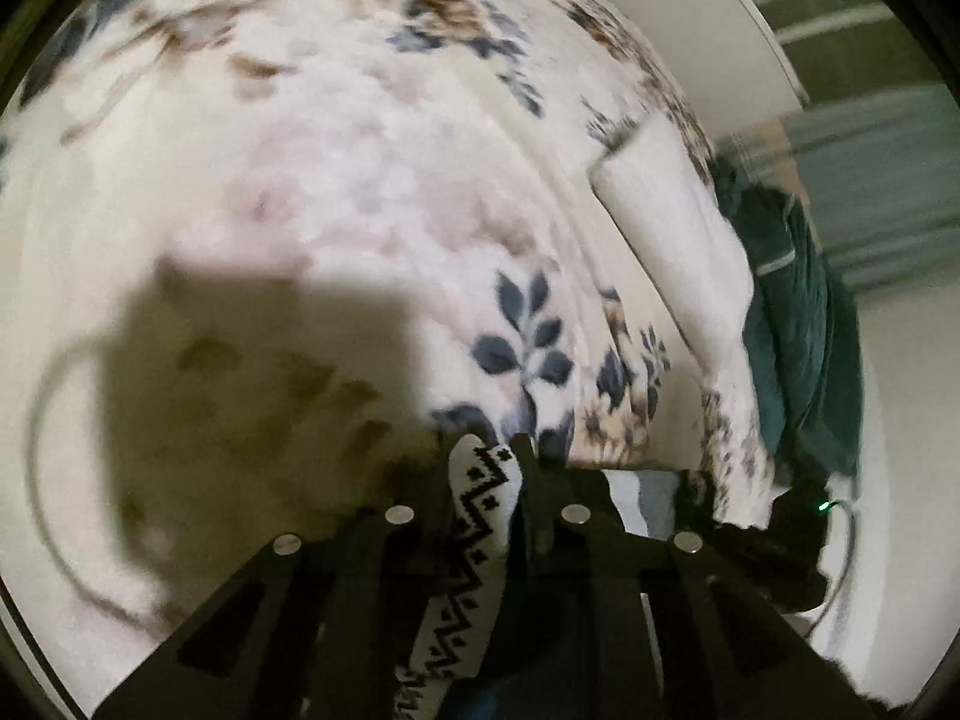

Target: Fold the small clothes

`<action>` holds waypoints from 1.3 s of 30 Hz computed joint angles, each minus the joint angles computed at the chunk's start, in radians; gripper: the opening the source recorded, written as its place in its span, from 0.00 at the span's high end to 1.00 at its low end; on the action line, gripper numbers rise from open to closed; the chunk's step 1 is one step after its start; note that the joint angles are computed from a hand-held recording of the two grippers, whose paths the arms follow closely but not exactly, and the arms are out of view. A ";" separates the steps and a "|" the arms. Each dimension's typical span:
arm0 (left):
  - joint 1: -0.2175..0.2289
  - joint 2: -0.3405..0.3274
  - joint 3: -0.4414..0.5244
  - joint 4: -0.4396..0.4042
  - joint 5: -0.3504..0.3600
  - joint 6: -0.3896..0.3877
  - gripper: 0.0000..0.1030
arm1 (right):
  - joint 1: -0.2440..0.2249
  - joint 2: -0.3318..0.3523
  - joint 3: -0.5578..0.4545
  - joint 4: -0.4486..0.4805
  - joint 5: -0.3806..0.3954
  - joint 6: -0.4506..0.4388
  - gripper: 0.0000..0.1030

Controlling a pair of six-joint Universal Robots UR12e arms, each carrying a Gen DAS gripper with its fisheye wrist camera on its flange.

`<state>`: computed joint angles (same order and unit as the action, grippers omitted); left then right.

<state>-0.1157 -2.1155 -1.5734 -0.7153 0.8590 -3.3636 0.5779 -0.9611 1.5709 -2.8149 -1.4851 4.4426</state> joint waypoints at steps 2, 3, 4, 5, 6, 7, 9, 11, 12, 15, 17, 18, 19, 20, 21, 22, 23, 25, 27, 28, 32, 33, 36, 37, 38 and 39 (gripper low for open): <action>0.002 -0.006 -0.003 0.014 -0.009 -0.026 0.88 | -0.003 0.006 -0.010 0.025 0.003 0.005 0.88; 0.003 -0.007 -0.004 0.006 -0.017 -0.021 0.88 | -0.005 0.008 -0.010 0.031 0.020 0.004 0.87; 0.006 -0.008 -0.001 -0.011 -0.031 -0.015 0.87 | -0.010 0.009 -0.004 0.007 0.045 0.012 0.83; 0.013 -0.007 0.001 -0.039 -0.057 -0.007 0.83 | -0.017 0.015 0.001 -0.024 0.075 0.029 0.81; 0.019 -0.005 0.001 -0.053 -0.076 0.000 0.79 | -0.027 0.006 0.025 -0.060 0.116 0.052 0.62; 0.028 0.004 -0.010 -0.064 -0.098 0.009 0.66 | -0.035 -0.006 0.050 -0.078 0.152 0.065 0.36; 0.048 0.026 -0.048 -0.065 -0.140 0.019 0.33 | -0.043 -0.022 0.106 -0.167 0.207 0.086 0.24; 0.072 0.052 -0.106 -0.086 -0.217 0.034 0.32 | -0.057 -0.009 0.148 -0.275 0.339 0.122 0.24; 0.077 0.061 -0.120 -0.139 -0.236 0.067 0.32 | -0.061 0.008 0.155 -0.320 0.400 0.141 0.24; 0.072 0.079 -0.148 -0.254 -0.264 0.170 0.32 | -0.060 0.082 0.153 -0.523 0.557 0.234 0.24; 0.057 0.080 -0.148 -0.295 -0.269 0.229 0.32 | -0.051 0.128 0.117 -0.607 0.599 0.278 0.22; 0.045 0.078 -0.145 -0.285 -0.265 0.235 0.32 | -0.045 0.146 0.094 -0.621 0.602 0.285 0.22; 0.037 0.075 -0.145 -0.267 -0.262 0.228 0.33 | -0.039 0.161 0.074 -0.627 0.598 0.294 0.22; 0.031 0.074 -0.143 -0.252 -0.258 0.221 0.35 | -0.035 0.171 0.055 -0.624 0.595 0.287 0.25; 0.024 0.075 -0.141 -0.218 -0.242 0.202 0.37 | -0.031 0.172 0.045 -0.610 0.591 0.270 0.41; 0.016 0.077 -0.138 -0.181 -0.219 0.191 0.60 | -0.025 0.172 0.032 -0.581 0.580 0.251 0.60; 0.010 0.080 -0.127 -0.184 -0.190 0.201 0.69 | -0.020 0.172 0.027 -0.582 0.559 0.260 0.62; 0.003 0.088 -0.108 -0.203 -0.147 0.221 0.72 | -0.012 0.160 0.019 -0.546 0.518 0.250 0.69; -0.003 0.095 -0.086 -0.234 -0.122 0.247 0.73 | -0.004 0.133 0.021 -0.498 0.468 0.233 0.71; -0.005 0.095 -0.073 -0.249 -0.122 0.255 0.74 | 0.000 0.122 0.020 -0.479 0.441 0.232 0.72; -0.020 0.068 0.022 -0.313 -0.115 0.303 0.74 | 0.008 0.087 0.005 -0.426 0.337 0.238 0.73; -0.028 0.049 0.067 -0.332 -0.113 0.310 0.74 | 0.005 0.080 0.000 -0.417 0.319 0.230 0.73; -0.053 -0.016 0.202 -0.375 -0.126 0.335 0.74 | -0.014 0.063 -0.015 -0.411 0.253 0.227 0.73; -0.064 -0.045 0.261 -0.392 -0.128 0.346 0.74 | -0.025 0.057 -0.023 -0.398 0.232 0.216 0.73; -0.074 -0.076 0.321 -0.411 -0.130 0.359 0.74 | -0.035 0.052 -0.034 -0.381 0.208 0.203 0.73; -0.084 -0.108 0.378 -0.421 -0.135 0.369 0.74 | -0.045 0.049 -0.045 -0.366 0.189 0.189 0.73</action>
<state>-0.1998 -2.2235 -1.1958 -1.1361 0.7244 -2.9947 0.5326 -0.9119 1.5259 -3.1813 -1.2965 4.6312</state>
